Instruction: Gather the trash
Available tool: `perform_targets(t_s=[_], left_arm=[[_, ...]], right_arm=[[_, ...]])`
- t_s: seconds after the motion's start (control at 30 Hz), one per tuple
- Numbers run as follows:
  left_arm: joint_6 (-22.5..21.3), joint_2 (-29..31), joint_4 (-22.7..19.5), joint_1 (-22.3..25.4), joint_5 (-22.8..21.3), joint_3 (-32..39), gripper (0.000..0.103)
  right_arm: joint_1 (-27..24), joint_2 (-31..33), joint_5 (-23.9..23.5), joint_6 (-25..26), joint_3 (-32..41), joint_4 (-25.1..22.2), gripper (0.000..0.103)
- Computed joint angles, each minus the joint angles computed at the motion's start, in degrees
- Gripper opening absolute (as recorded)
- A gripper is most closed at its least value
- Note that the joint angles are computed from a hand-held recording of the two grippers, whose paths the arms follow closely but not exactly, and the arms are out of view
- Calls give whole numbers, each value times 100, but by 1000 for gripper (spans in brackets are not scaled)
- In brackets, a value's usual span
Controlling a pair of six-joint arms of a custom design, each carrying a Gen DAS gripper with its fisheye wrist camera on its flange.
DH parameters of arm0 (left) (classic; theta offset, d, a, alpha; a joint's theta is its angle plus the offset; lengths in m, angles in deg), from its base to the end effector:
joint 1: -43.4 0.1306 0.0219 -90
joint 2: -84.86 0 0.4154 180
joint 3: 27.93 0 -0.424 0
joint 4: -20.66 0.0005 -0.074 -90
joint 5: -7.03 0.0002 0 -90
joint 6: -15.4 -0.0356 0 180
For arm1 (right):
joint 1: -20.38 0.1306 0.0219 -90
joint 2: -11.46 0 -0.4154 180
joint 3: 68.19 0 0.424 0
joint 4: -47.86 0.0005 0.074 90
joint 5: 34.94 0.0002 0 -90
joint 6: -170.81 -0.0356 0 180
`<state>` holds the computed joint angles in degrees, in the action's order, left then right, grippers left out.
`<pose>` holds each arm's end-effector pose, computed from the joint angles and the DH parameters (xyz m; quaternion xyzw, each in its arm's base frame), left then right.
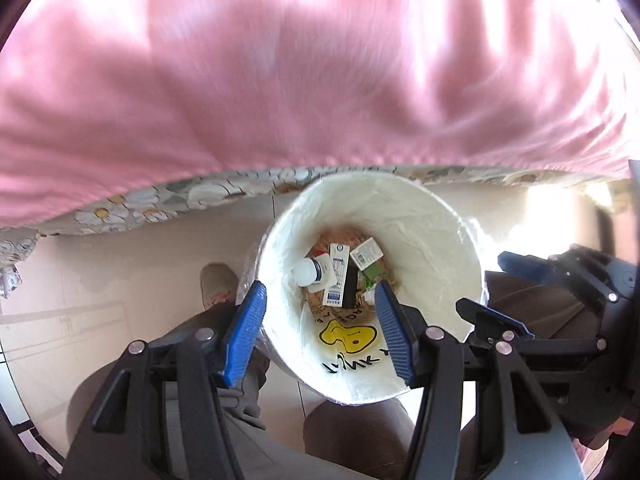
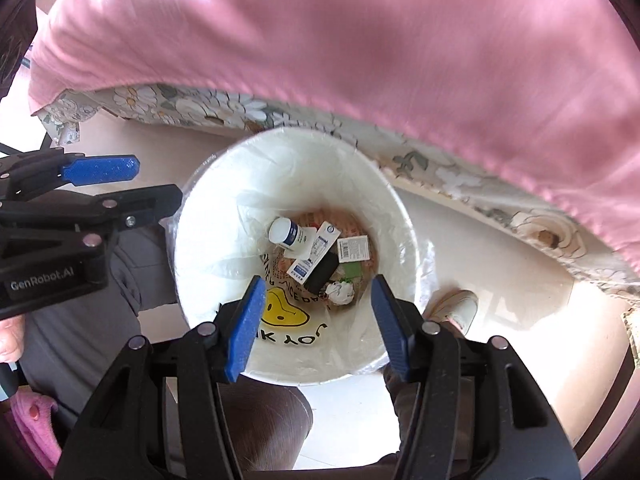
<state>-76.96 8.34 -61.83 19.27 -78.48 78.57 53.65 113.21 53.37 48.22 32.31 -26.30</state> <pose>0.5115 -0.2327 0.4492 0.2315 0.9677 -0.0556 0.0827 0.4661 0.3065 0.4219 -0.0078 0.9918 0.0813 0.0986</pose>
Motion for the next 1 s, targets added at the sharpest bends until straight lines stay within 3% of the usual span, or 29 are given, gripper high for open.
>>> perform_targets(t_s=[0.23, 0.5, 0.7, 1.0], left_arm=[[-42, -419, 195, -20, -184, 797, 66], [-118, -676, 364, -159, -465, 1559, 76], [-239, -980, 560, -298, -692, 1631, 84], [-308, -1509, 762, -338, -824, 1429, 94]], right_arm=[[-8, -395, 751, 84, 772, -334, 56], [232, -561, 1806, 358, 1847, -715, 69], [504, -667, 2403, 461, 2371, -982, 75], [1147, -977, 3259, 195, 2306, -1058, 84]])
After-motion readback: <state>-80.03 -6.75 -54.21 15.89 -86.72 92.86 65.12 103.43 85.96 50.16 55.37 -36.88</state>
